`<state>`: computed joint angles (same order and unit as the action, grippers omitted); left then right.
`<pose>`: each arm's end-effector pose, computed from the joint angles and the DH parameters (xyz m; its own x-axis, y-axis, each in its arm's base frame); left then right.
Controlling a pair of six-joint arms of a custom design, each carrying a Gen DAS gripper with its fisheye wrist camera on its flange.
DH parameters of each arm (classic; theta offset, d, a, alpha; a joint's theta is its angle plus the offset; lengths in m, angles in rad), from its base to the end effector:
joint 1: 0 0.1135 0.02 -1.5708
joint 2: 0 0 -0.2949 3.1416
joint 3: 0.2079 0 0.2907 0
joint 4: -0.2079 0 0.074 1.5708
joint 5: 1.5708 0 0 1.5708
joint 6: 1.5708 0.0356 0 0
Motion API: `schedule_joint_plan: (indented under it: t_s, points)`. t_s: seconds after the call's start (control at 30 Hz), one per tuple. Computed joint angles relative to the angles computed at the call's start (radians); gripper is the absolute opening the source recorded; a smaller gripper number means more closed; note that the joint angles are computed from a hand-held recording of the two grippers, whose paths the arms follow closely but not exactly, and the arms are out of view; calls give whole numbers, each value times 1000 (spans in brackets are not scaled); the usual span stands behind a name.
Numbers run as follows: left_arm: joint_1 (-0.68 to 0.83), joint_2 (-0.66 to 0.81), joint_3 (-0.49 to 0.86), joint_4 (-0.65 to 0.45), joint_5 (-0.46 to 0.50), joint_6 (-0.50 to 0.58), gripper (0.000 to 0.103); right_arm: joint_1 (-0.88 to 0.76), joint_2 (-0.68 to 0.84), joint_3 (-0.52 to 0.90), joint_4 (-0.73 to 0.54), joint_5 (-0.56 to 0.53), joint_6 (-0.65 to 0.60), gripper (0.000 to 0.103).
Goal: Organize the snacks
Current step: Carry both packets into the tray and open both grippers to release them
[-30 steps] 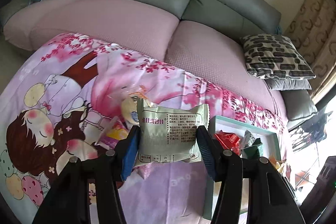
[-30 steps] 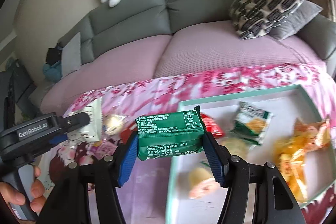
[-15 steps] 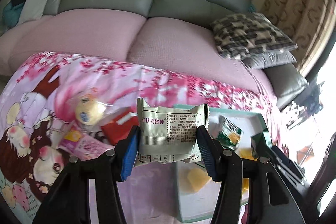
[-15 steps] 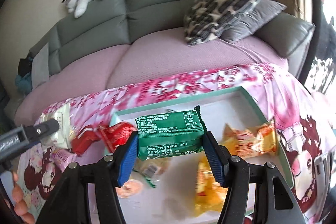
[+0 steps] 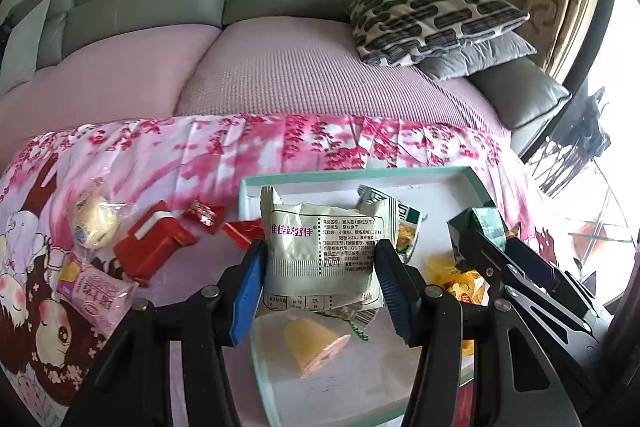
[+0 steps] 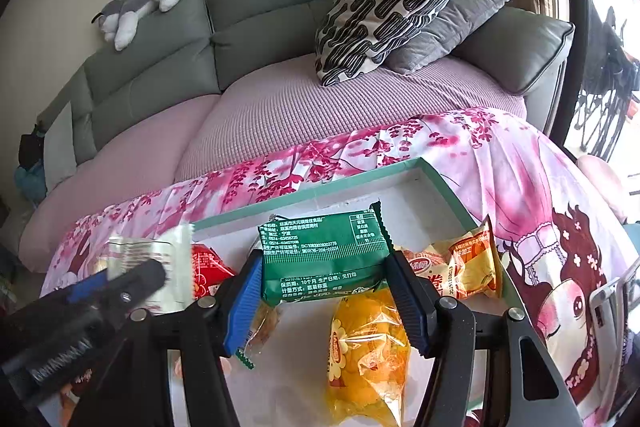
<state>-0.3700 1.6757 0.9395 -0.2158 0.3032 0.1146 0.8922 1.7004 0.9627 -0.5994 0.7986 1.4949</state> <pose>0.3361 -0.1417 0.1723 -0.6965 0.3872 -0.6041 0.5901 0.7881 -0.1753 0.2282 0.2423 0.1629 -0.4840 0.5080 -0.7125 0.5756 0.7981 0.1781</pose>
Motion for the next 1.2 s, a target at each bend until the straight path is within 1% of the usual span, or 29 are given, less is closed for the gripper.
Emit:
schedule_joint_plan:
  t_s: [0.13, 0.33, 0.77, 1.2]
  points:
    - [-23, 18, 1, 17, -24, -4, 57, -8, 17, 12, -37, -9, 20, 64]
    - [-31, 36, 14, 22, -32, -18, 57, -18, 11, -5, -21, -22, 22, 65]
    - [-16, 4, 29, -21, -26, -23, 59, -13, -2, 3, -7, -17, -17, 65]
    - [19, 32, 62, -62, -51, -62, 59, -22, 5, 4, -16, -48, 2, 65]
